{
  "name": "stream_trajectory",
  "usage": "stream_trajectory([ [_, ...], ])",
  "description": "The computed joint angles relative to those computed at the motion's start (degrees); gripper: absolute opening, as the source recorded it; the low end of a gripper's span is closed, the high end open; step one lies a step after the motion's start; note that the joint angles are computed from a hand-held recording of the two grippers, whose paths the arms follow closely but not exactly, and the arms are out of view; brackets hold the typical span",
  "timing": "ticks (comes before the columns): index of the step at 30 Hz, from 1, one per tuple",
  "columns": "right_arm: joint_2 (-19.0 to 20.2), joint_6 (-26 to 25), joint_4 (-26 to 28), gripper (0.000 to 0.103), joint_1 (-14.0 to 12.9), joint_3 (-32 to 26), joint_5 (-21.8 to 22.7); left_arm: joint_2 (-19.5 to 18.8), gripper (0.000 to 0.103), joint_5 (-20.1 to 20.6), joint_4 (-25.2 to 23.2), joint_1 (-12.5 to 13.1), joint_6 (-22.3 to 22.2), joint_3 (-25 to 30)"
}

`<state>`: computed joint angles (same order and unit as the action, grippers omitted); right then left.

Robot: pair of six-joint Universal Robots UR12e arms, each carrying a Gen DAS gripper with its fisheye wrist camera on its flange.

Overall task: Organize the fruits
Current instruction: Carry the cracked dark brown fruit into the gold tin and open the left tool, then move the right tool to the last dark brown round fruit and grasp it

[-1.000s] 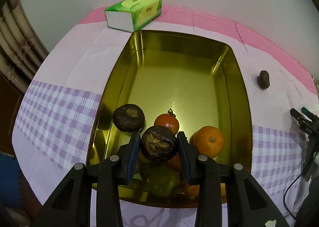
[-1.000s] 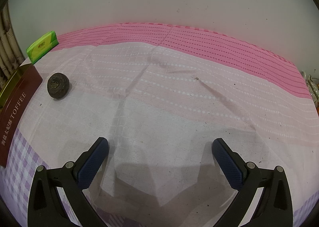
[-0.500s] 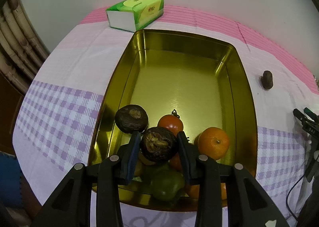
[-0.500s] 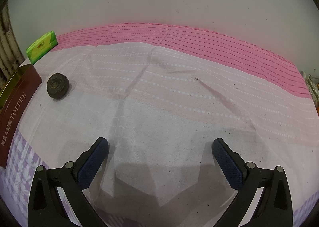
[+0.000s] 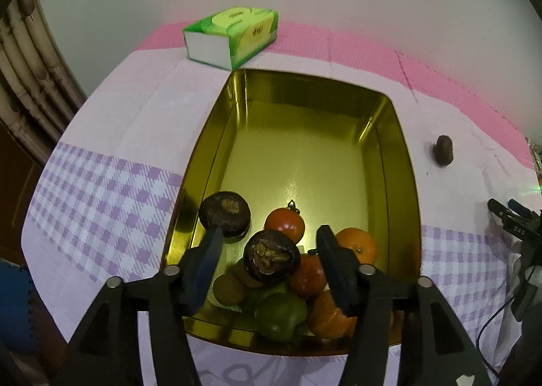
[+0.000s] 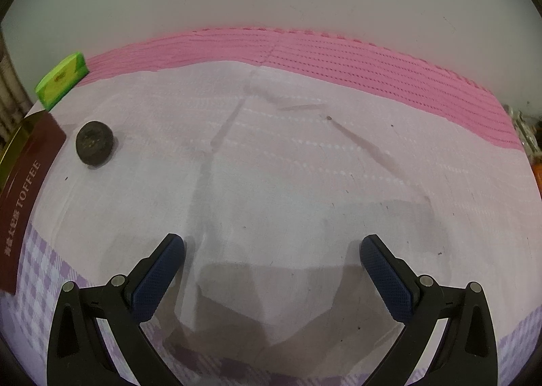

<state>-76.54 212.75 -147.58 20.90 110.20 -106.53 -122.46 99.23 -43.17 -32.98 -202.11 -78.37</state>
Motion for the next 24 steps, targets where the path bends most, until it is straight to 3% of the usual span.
stream_trajectory([
  [4, 0.5, 1.4, 1.5, 0.1, 0.7, -1.4, -0.5, 0.5, 0.066, 1.2, 1.8, -0.2, 0.2, -0.5],
  [6, 1.0, -0.5, 0.7, 0.097, 1.7, -2.5, -1.9, 0.6, 0.068, 2.1, 2.6, -0.4, 0.3, -0.6],
  [15, 5.7, -8.2, -2.5, 0.095, 4.5, -9.8, 1.1, 1.3, 0.078, 3.8, 4.1, -0.3, -0.1, -1.2],
  [20, 8.1, -8.3, -1.2, 0.076, 4.5, -12.5, 4.8, 1.9, 0.079, 4.2, 4.0, 0.2, -1.3, -1.6],
  [24, 9.1, -8.0, -1.6, 0.073, 4.5, -13.6, 5.4, 2.2, 0.079, 4.4, 3.4, 0.4, -1.8, -1.9],
])
